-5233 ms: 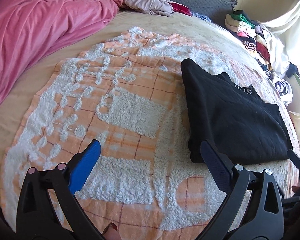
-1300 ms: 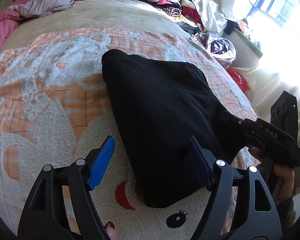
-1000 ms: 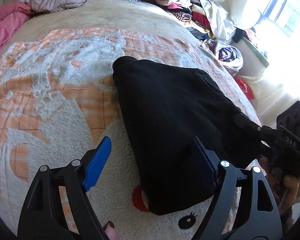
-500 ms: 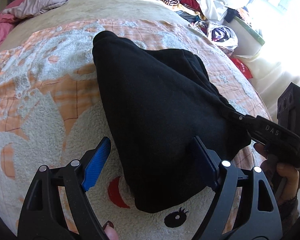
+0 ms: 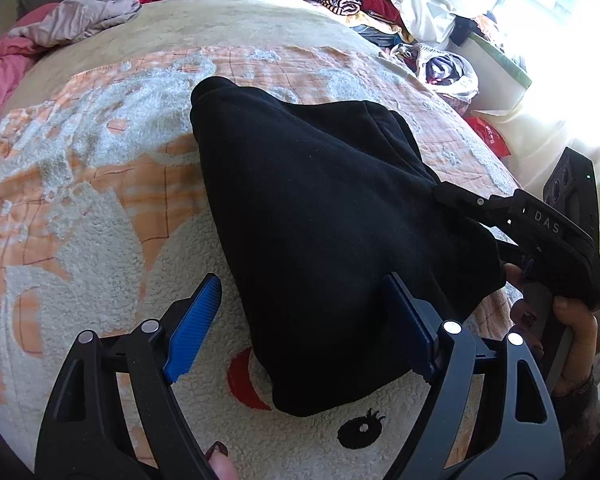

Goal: Fold small clothes

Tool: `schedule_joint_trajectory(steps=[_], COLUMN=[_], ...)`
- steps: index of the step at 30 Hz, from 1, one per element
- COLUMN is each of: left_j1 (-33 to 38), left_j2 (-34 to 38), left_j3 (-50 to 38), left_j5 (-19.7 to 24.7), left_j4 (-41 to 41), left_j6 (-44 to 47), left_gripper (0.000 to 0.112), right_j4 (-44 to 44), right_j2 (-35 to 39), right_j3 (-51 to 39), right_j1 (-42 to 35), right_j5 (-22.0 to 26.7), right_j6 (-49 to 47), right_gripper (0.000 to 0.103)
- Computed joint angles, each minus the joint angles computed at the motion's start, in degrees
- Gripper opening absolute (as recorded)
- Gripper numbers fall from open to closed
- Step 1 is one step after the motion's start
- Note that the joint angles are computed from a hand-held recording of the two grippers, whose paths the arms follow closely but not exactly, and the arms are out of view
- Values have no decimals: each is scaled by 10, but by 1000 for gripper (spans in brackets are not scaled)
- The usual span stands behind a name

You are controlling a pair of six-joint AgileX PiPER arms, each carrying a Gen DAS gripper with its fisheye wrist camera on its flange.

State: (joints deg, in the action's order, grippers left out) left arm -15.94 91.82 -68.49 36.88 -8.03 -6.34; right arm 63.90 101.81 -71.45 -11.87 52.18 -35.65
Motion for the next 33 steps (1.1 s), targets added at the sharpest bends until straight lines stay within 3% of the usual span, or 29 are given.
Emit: schedule_joint_trajectory(steps=[1,2,3,6,9,10,13,15,17,21,26,27,30,33], left_j1=[-3,-6,-7,-12,-16,-16,-4,-1,-3,2,2,2,-2,-5], left_j2=[0,-1,-2,-15,-14,-6,7,0,-9,-29,-71,-81,-125,-169], left_j3=[-1,0,0,12,22,21,28,41,47,58,72,74,91,113], left_j5=[0,-2,-3,-16,-22,-19,-19,-29,-35,-39,-37,-32,-31,-33], left_j4=[9,15,13,18,-10,-18,-60,-79,-75,-84,-72,-66,-45,-33], left_j6=[-7,-11,-10,-21,7,13,37,50,45,43,27,22,10,12], left_gripper=[74,74,74,74,76,77,80,80,80,79,80,81,92,94], right_j4=[0,6,4,-43,-147,-153,-131,-115,-150,-194,-209,-205,-208,-231], right_j2=[-3,-1,-9,-57,-59,-51,-44,-53,-81,-130,-201,-219,-275,-336], right_j3=[3,0,3,14,7,9,11,19,36,69,119,131,165,193], right_j1=[3,5,8,38,72,72,49,35,39,46,57,60,71,86], right_j5=[-7,0,-6,-66,-116,-118,-98,-84,-109,-139,-181,-189,-215,-229], right_j6=[-10,-31,-40,-40,22,29,30,19,38,52,66,65,70,83], right_gripper=[48,20,14,13,13,15,37,38,51,57,77,77,91,96])
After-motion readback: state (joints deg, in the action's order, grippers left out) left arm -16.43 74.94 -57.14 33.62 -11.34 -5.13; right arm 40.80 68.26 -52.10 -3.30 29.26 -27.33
